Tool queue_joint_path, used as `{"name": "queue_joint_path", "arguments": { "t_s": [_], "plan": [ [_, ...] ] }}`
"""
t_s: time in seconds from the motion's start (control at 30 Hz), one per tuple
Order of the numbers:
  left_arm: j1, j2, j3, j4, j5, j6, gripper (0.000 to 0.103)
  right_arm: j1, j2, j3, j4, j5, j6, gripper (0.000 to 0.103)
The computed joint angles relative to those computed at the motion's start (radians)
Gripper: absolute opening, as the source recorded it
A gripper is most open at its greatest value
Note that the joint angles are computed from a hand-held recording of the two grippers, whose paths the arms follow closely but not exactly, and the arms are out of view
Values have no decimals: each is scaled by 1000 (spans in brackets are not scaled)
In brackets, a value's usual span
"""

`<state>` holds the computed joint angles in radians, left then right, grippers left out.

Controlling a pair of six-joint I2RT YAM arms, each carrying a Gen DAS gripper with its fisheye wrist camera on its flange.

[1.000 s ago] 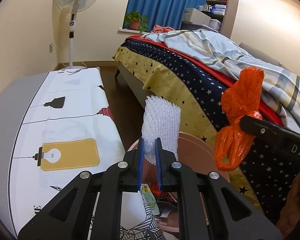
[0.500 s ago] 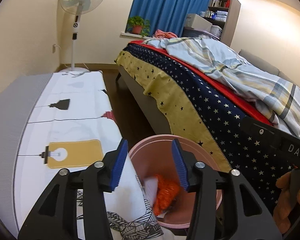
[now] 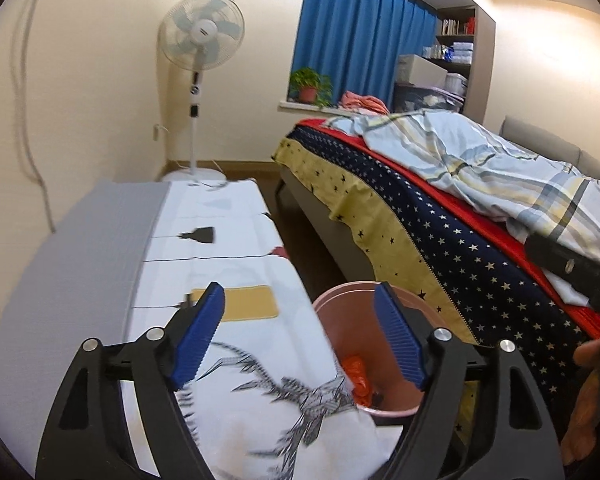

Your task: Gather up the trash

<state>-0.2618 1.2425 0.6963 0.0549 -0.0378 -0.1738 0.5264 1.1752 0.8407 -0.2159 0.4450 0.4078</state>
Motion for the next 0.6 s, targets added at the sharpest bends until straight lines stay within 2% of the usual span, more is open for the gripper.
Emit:
{"name": "queue_joint_path", "arguments": {
  "t_s": [0.07, 0.2, 0.6],
  "plan": [
    [-11, -89, -29, -49, -23, 8, 84, 44, -34, -21, -20, 23, 13, 98],
    [-40, -270, -94, -146, -113, 21, 87, 148, -94, -60, -45, 95, 35, 98],
    [33, -677, -221, -490, -228, -11, 88, 410, -88, -114, -138, 265, 176, 98]
  ]
}}
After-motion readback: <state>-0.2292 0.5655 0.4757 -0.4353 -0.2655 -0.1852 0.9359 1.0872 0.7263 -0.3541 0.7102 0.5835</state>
